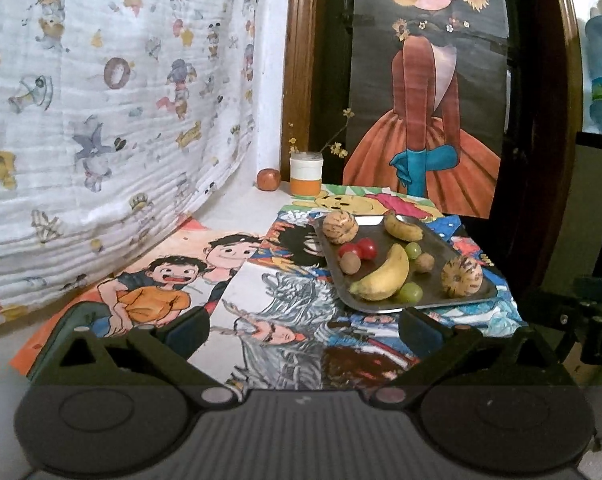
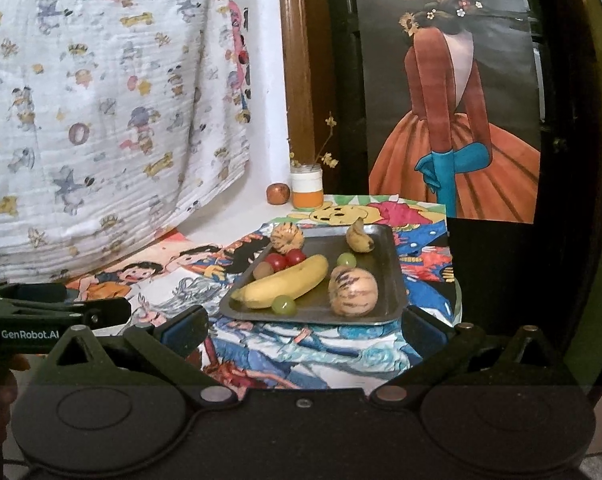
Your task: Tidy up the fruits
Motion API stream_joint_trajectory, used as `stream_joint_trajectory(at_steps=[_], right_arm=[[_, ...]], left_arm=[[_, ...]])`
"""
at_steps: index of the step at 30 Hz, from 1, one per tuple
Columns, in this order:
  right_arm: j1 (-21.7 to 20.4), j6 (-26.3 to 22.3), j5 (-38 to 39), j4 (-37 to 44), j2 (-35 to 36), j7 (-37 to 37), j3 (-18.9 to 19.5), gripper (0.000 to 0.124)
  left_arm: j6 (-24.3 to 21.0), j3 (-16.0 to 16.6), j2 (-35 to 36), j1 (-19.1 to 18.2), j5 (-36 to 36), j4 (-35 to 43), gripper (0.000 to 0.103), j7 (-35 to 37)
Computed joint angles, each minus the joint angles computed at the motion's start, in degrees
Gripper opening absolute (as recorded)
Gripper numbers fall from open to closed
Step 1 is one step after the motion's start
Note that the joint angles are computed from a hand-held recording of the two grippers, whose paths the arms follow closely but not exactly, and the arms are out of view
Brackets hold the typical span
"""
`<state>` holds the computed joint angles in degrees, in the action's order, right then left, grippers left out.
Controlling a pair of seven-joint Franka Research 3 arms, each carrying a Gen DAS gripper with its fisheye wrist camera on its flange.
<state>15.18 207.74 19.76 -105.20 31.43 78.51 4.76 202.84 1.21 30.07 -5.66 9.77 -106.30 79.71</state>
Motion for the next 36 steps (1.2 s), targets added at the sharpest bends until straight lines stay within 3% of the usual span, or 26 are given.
stream_joint_trajectory(at_steps=[10, 36], right_arm=[[1.6, -1.2, 2.4, 0.4, 0.1, -1.1, -1.1, 0.102], [1.6, -2.2, 2.9, 0.8, 0.3, -1.2, -1.0, 0.102]], left_arm=[[-0.3, -1.8, 0.1, 2.6, 2.5, -0.7, 0.103, -1.7], [-0.6, -1.1, 0.3, 2.2, 2.9, -0.4, 0.103, -2.5]])
